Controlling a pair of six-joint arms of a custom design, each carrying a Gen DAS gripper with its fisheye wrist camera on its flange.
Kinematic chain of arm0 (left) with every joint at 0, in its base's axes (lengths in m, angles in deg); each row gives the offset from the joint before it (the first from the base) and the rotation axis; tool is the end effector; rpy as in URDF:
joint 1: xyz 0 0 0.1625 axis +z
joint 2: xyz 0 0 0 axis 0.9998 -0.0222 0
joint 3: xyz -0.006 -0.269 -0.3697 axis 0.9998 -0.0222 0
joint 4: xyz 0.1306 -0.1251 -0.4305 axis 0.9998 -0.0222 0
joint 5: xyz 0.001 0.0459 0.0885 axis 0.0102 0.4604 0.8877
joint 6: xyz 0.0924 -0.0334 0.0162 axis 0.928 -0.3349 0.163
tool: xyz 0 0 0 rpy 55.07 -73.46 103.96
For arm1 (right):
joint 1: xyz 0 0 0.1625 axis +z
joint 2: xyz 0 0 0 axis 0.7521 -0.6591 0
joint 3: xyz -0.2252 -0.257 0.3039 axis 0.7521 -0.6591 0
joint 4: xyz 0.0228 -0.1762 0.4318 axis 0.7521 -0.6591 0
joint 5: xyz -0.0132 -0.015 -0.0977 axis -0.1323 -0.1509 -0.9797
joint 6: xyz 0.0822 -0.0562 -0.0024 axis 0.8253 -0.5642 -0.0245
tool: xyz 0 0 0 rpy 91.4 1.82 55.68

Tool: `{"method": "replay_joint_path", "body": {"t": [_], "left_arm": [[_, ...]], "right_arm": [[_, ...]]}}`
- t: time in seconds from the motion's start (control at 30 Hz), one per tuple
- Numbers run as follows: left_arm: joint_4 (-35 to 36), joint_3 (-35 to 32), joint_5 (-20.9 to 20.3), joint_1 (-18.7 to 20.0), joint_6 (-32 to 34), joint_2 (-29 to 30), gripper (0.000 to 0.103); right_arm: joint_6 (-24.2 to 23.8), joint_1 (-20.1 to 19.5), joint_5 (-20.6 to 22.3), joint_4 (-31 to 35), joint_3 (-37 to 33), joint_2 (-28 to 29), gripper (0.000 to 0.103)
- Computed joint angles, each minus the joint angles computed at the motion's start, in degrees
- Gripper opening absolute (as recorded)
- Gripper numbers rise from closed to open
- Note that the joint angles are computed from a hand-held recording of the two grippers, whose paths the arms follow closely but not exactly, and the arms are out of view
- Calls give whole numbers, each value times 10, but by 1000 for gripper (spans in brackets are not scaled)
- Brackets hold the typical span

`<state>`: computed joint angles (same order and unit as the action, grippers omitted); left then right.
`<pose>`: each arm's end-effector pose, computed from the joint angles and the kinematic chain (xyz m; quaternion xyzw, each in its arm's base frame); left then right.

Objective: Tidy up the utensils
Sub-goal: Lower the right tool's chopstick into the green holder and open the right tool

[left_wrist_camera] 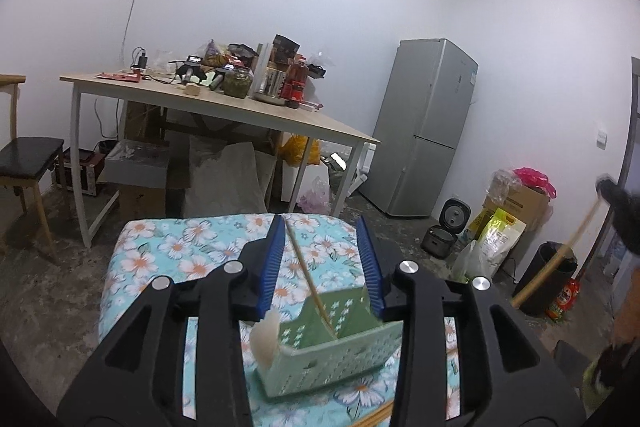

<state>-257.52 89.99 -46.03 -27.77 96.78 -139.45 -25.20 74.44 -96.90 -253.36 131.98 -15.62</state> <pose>-0.1249 -0.5804 0.4817 0.2392 0.8008 -0.5349 0.1240 0.4839 -0.5396 0.2848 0.3033 -0.8131 0.4960 0.0297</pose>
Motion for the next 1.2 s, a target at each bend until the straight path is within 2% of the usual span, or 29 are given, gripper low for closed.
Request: {"method": "replay_joint_path", "body": {"t": [0.17,0.37,0.57,0.87,1.03,1.2], "left_arm": [[-4,52,19,-1,2,-45,38],[30,96,26,7,-12,-80,39],[54,129,14,25,-30,-100,39],[65,145,11,42,-45,-100,39],[72,147,10,50,-47,-97,39],[78,148,8,55,-54,-95,39]], "right_arm": [[-17,6,27,4,-33,14,5],[-45,14,41,19,-93,51,5],[-59,14,45,58,-161,100,5],[-89,13,0,90,-238,175,5],[-80,5,-25,126,-259,204,5],[-49,-5,-39,190,-265,212,7]]}}
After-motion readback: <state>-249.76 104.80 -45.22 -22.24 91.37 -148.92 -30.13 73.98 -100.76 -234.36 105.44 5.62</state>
